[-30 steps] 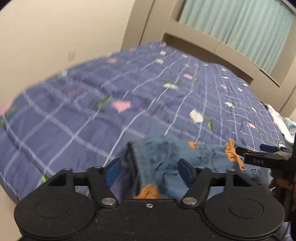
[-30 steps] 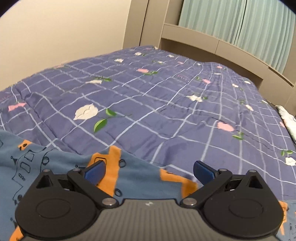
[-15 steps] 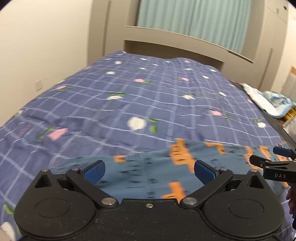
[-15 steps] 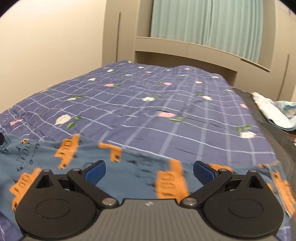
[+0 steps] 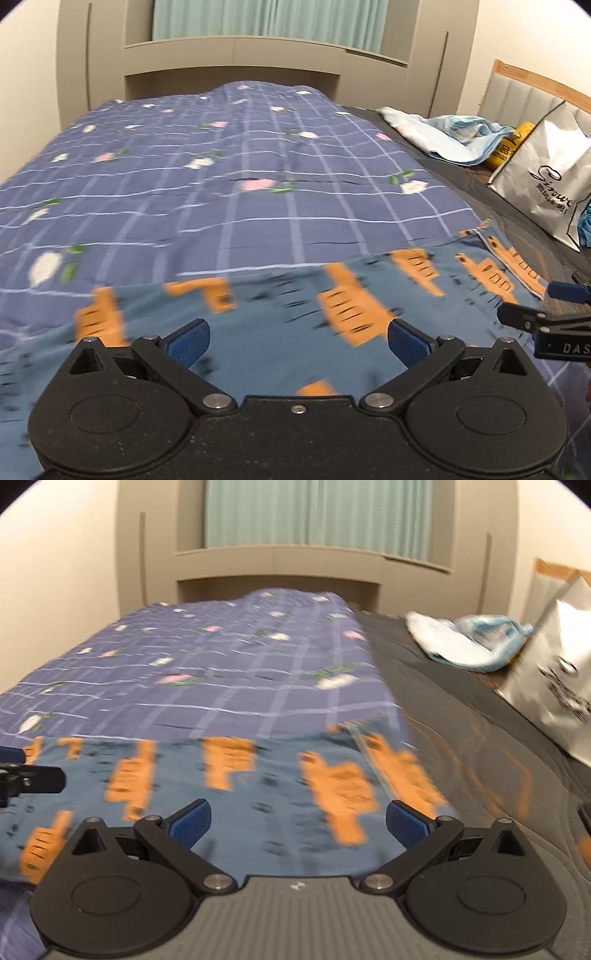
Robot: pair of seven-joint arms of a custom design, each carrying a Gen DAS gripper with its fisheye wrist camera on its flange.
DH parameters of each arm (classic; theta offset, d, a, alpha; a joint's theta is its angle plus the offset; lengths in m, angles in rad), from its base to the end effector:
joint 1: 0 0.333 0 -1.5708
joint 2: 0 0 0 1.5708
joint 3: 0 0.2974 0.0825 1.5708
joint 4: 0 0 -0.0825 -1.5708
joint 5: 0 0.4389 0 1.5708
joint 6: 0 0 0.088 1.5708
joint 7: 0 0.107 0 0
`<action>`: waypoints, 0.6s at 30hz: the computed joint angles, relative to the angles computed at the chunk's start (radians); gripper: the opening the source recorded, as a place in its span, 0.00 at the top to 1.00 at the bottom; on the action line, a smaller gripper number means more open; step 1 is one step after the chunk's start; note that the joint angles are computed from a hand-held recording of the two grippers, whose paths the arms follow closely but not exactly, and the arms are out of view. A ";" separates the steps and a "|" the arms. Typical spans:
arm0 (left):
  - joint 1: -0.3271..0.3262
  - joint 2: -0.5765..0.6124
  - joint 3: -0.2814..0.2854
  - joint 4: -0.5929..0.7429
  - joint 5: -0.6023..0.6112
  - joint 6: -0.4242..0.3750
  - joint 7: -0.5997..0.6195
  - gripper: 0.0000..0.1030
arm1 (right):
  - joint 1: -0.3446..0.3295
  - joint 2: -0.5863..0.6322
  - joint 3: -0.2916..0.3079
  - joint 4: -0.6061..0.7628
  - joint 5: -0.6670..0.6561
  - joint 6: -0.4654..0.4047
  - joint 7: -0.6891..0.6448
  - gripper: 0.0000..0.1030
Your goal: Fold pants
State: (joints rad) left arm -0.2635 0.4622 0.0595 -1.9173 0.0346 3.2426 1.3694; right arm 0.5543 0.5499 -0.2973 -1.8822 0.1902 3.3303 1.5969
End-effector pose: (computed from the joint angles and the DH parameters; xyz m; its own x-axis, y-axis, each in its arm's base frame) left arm 0.6916 -0.1501 0.2996 -0.1034 -0.9894 0.1024 -0.6574 -0.0093 -0.7535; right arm 0.6893 0.1829 0.2829 0.1412 -0.9900 0.0049 -0.5905 -0.0882 -0.8022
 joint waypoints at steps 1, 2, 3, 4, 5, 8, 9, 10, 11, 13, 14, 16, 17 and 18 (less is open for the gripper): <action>-0.020 0.021 0.012 0.027 -0.001 -0.007 -0.006 0.01 | 0.019 0.003 -0.029 0.002 0.012 -0.019 0.003 0.00; -0.037 0.041 0.022 0.052 -0.001 -0.011 -0.012 0.01 | 0.017 0.006 -0.039 0.005 0.012 -0.031 0.009 0.00; -0.048 0.058 0.025 0.074 0.001 -0.012 -0.016 0.01 | -0.014 0.001 -0.014 0.004 0.000 -0.035 0.013 0.00; -0.058 0.074 0.029 0.093 0.004 -0.011 -0.019 0.01 | -0.048 0.001 0.013 0.009 -0.010 -0.041 0.018 0.00; -0.067 0.091 0.033 0.116 0.008 -0.014 -0.020 0.01 | -0.066 0.002 0.024 0.011 -0.015 -0.049 0.030 0.00; -0.103 0.141 0.061 0.171 0.016 -0.012 -0.027 0.01 | -0.026 0.026 -0.038 0.030 -0.014 -0.083 0.094 0.00; -0.111 0.154 0.067 0.184 0.018 -0.017 -0.029 0.01 | -0.021 0.034 -0.047 0.035 -0.019 -0.090 0.114 0.00; -0.116 0.167 0.071 0.200 0.019 -0.028 -0.032 0.01 | -0.026 0.038 -0.046 0.040 -0.027 -0.100 0.129 0.00; -0.126 0.178 0.081 0.212 0.020 -0.039 -0.040 0.01 | -0.045 0.040 -0.029 0.045 -0.037 -0.109 0.139 0.00; -0.165 0.198 0.124 0.217 0.029 -0.027 -0.065 0.00 | -0.098 0.043 0.023 0.055 -0.059 -0.114 0.151 0.00; -0.185 0.205 0.147 0.215 0.031 -0.009 -0.074 0.00 | -0.131 0.041 0.058 0.051 -0.070 -0.102 0.154 0.00; -0.221 0.216 0.186 0.209 0.023 0.016 -0.079 0.00 | -0.229 0.035 0.161 0.042 -0.091 -0.071 0.150 0.00; -0.229 0.220 0.194 0.210 0.016 0.021 -0.075 0.00 | -0.285 0.034 0.220 0.037 -0.101 -0.055 0.146 0.00; -0.228 0.222 0.193 0.211 0.011 0.023 -0.070 0.00 | -0.308 0.035 0.244 0.033 -0.104 -0.041 0.149 0.00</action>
